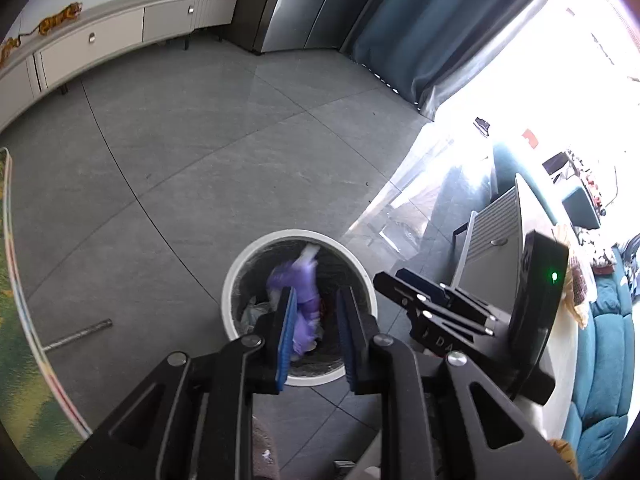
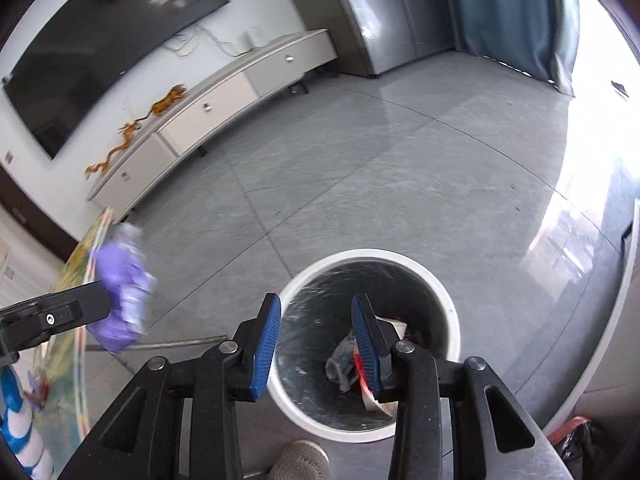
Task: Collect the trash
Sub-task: 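Open both tools to drop the purple bag and paper bag into the bin, then move both tools back over the table toward the remaining trash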
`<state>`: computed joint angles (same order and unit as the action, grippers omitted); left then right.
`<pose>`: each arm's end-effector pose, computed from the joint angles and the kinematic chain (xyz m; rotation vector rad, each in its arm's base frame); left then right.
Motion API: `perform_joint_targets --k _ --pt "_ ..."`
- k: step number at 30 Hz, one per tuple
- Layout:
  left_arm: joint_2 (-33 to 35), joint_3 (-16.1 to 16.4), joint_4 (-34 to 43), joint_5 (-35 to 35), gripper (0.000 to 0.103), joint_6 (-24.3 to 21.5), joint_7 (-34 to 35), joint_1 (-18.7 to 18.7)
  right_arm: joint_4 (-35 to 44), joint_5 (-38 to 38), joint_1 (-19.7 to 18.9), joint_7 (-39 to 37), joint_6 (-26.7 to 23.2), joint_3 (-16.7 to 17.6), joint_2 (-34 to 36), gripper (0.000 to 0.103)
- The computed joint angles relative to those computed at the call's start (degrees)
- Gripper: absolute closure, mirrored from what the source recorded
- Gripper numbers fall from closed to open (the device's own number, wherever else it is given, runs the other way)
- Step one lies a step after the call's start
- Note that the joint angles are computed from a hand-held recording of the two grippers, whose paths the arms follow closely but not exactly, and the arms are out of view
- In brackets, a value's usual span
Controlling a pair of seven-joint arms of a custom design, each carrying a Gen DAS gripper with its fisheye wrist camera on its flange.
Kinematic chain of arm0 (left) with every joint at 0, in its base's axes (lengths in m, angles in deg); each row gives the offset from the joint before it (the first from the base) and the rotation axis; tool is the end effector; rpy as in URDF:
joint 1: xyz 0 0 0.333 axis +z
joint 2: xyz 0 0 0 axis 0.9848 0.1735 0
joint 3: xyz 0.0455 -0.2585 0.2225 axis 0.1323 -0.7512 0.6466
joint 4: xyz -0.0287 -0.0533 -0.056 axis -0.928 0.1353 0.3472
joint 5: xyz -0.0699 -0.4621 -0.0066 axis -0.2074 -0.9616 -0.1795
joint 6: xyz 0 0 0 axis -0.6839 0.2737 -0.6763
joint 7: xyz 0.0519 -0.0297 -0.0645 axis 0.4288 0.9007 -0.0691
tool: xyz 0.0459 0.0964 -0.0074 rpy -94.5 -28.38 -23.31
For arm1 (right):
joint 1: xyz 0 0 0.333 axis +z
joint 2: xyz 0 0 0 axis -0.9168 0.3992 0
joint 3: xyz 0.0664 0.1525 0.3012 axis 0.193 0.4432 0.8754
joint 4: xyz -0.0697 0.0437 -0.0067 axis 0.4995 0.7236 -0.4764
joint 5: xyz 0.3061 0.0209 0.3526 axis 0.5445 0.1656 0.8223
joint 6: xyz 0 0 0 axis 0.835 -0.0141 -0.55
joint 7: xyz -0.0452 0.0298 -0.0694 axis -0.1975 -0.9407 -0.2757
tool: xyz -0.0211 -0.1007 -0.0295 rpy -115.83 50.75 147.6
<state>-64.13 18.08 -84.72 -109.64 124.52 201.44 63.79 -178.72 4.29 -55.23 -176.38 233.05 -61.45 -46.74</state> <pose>0.4867 -0.2234 0.4153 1.5036 -2.4961 0.9131 0.3920 0.2806 0.3619 -1.4266 2.0132 -0.3262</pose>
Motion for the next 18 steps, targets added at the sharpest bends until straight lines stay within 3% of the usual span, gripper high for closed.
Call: perform_joint_targets --k 2,4,11,18 --pt "0.23 0.36 0.23 -1.28 0.078 -0.85 0.41 -0.20 -1.21 -0.15 -0.51 1.46 0.26 0.40 -1.12 0.068" --pt "-0.70 0.80 -0.45 -2.39 0.065 -1.23 1.62 -0.15 -1.97 0.76 0.20 1.04 -1.07 0.18 -2.36 0.068" --pt "-9.32 1.13 -6.71 0.46 0.064 4.09 2.11 0.78 -2.51 2.90 2.38 0.76 -6.84 1.30 -7.98 0.068" --pt "-22.22 1.17 -16.61 11.88 0.064 14.59 -4.18 5.06 2.79 0.02 4.63 2.35 -11.94 5.20 -9.67 0.060"
